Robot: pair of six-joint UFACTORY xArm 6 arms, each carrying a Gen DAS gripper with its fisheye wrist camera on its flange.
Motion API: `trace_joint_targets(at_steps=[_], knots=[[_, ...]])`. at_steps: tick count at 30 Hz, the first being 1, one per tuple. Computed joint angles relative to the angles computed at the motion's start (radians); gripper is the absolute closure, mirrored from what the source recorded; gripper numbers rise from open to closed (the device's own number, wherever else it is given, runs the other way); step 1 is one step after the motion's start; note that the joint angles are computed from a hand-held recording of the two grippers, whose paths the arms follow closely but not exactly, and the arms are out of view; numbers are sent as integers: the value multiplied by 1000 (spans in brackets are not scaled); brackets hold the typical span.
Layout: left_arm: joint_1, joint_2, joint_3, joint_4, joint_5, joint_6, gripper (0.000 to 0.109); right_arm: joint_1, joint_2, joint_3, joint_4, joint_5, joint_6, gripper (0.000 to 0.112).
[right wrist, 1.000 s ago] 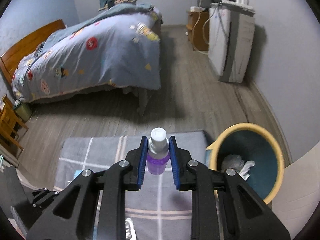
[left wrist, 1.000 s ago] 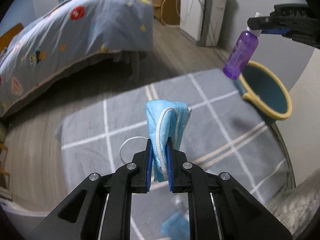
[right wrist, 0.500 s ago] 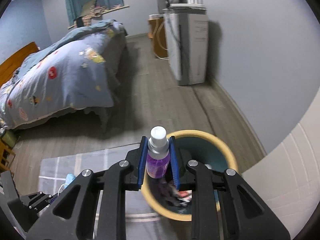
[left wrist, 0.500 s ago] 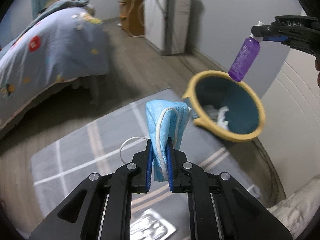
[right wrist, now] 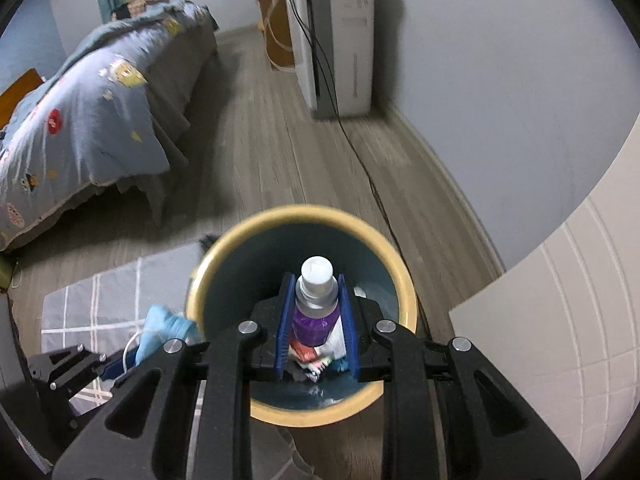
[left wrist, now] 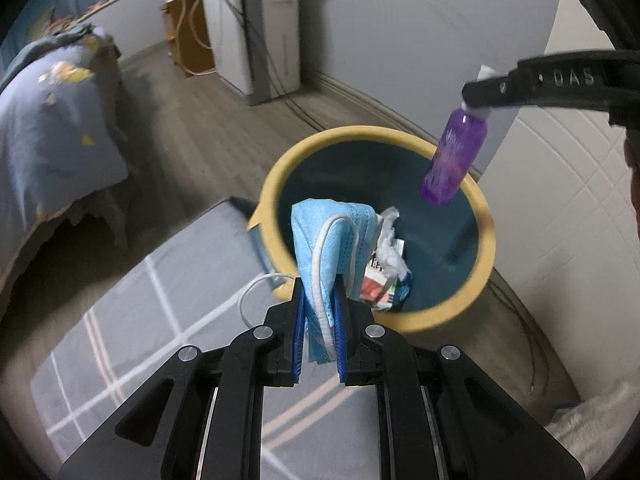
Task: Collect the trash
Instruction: 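Carry the mask and spray bottle over the bin and release both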
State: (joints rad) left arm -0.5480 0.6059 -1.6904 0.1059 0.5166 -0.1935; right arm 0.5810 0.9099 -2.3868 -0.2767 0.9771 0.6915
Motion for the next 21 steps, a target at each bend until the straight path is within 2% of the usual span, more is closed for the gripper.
trace_joint_targets(at_steps=[4, 7, 12, 16, 19, 21], knots=[[-10, 89, -125, 7, 60, 11, 95, -9, 21, -12, 28, 29, -4, 91], [-15, 149, -217, 7, 100, 20, 94, -13, 82, -112, 47, 83, -4, 91], [-17, 184, -267, 7, 105, 24, 78, -12, 79, -104, 50, 75, 5, 90], [-20, 162, -222, 13, 75, 23, 64, -14, 87, -118, 65, 81, 2, 90], [-21, 134, -174, 24, 46, 13, 55, -16, 124, -190, 69, 117, -7, 90], [-20, 122, -154, 36, 31, -3, 43, -17, 125, -192, 63, 117, -1, 81]])
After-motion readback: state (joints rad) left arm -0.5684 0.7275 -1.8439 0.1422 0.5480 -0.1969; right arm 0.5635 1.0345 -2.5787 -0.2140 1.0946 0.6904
